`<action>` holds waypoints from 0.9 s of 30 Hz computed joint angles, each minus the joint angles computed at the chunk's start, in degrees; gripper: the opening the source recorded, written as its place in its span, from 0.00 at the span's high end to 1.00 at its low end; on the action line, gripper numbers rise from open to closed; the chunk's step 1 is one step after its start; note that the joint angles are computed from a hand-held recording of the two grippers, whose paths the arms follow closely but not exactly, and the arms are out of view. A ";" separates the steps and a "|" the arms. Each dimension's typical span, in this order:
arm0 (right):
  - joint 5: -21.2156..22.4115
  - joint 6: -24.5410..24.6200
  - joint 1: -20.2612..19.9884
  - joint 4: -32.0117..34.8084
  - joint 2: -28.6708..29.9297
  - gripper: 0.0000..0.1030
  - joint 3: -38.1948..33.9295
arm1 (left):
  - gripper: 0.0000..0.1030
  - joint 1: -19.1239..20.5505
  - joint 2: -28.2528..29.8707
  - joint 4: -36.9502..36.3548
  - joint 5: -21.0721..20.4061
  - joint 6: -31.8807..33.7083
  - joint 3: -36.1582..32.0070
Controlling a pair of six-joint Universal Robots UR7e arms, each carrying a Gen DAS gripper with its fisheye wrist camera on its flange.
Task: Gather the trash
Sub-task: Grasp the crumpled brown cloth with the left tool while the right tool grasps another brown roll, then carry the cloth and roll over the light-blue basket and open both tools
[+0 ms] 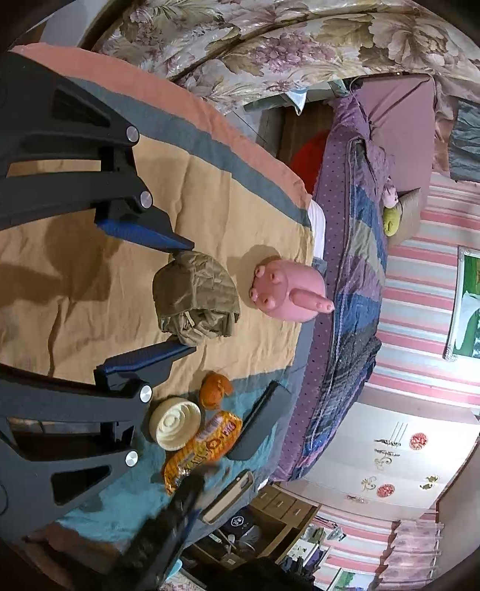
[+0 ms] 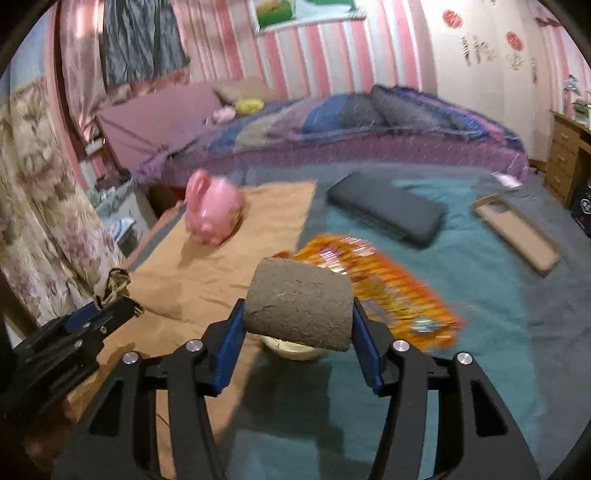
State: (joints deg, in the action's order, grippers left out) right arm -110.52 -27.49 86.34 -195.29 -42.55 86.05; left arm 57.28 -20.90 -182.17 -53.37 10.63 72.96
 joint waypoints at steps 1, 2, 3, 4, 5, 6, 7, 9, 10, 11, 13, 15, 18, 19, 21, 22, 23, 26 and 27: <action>-0.04 0.33 -0.29 -0.39 -0.92 0.47 0.68 | 0.54 -0.09 0.04 0.10 -0.19 -0.01 -0.02; 0.14 0.77 -0.70 -0.56 -1.95 0.47 1.41 | 0.54 -0.17 0.08 0.29 -0.51 -0.17 -0.07; 0.53 1.29 -1.17 -0.52 -3.00 0.47 2.09 | 0.54 -0.32 0.23 0.34 -0.59 -0.27 -0.18; 1.22 1.84 -1.85 -0.25 -4.58 0.47 3.22 | 0.54 -0.57 0.49 0.49 -0.83 -0.08 -0.36; 1.69 1.80 -2.30 -0.10 -5.66 0.47 4.02 | 0.54 -0.78 0.67 0.81 -1.04 0.00 -0.53; 1.97 1.48 -2.69 -0.23 -6.64 0.47 4.88 | 0.54 -0.97 0.86 1.26 -1.40 0.02 -0.76; 2.02 1.05 -3.15 -0.50 -7.96 0.47 6.02 | 0.54 -1.26 1.15 1.80 -1.91 0.15 -1.00; 3.02 0.88 -4.09 -0.74 -10.29 0.47 8.12 | 0.54 -1.98 1.76 2.47 -2.83 0.46 -1.38; 3.33 0.83 -4.47 -0.74 -11.05 0.47 8.65 | 0.54 -2.31 1.95 2.61 -3.27 0.49 -1.36; 3.59 0.55 -4.94 -0.91 -11.97 0.47 9.37 | 0.54 -2.54 2.04 2.88 -3.73 0.34 -1.36; 3.57 -0.55 -5.66 -1.76 -13.39 0.47 10.70 | 0.54 -3.07 2.20 3.09 -4.64 -0.05 -1.21; 3.39 -1.71 -6.19 -2.61 -14.43 0.47 11.73 | 0.54 -3.59 2.50 3.56 -5.24 -0.23 -1.34; 2.79 -4.07 -6.95 -3.90 -15.93 0.47 13.12 | 0.54 -4.33 3.15 4.18 -5.93 0.08 -1.65; 2.61 -4.79 -7.20 -4.34 -16.38 0.47 13.52 | 0.54 -4.66 3.66 4.62 -5.90 0.31 -2.14; 2.63 -5.57 -7.79 -4.75 -17.33 0.47 14.24 | 0.54 -5.13 4.17 4.72 -6.10 0.56 -2.52; 2.98 -5.73 -8.24 -4.69 -18.02 0.47 14.72 | 0.54 -5.31 4.40 4.73 -6.08 0.60 -2.72; 3.65 -5.82 -8.74 -4.75 -18.73 0.47 15.32 | 0.54 -5.54 4.81 4.96 -6.05 0.42 -3.17; 4.03 -6.78 -9.80 -5.48 -20.04 0.47 16.14 | 0.54 -6.11 5.75 5.98 -6.83 -1.26 -4.29; 4.09 -6.90 -9.99 -5.58 -20.27 0.47 16.29 | 0.54 -6.29 5.99 6.24 -7.03 -1.47 -4.58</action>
State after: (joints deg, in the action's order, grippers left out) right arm -106.44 -34.39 76.34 -200.87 -62.82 102.35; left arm 50.99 -14.91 -175.93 -60.40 9.16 68.38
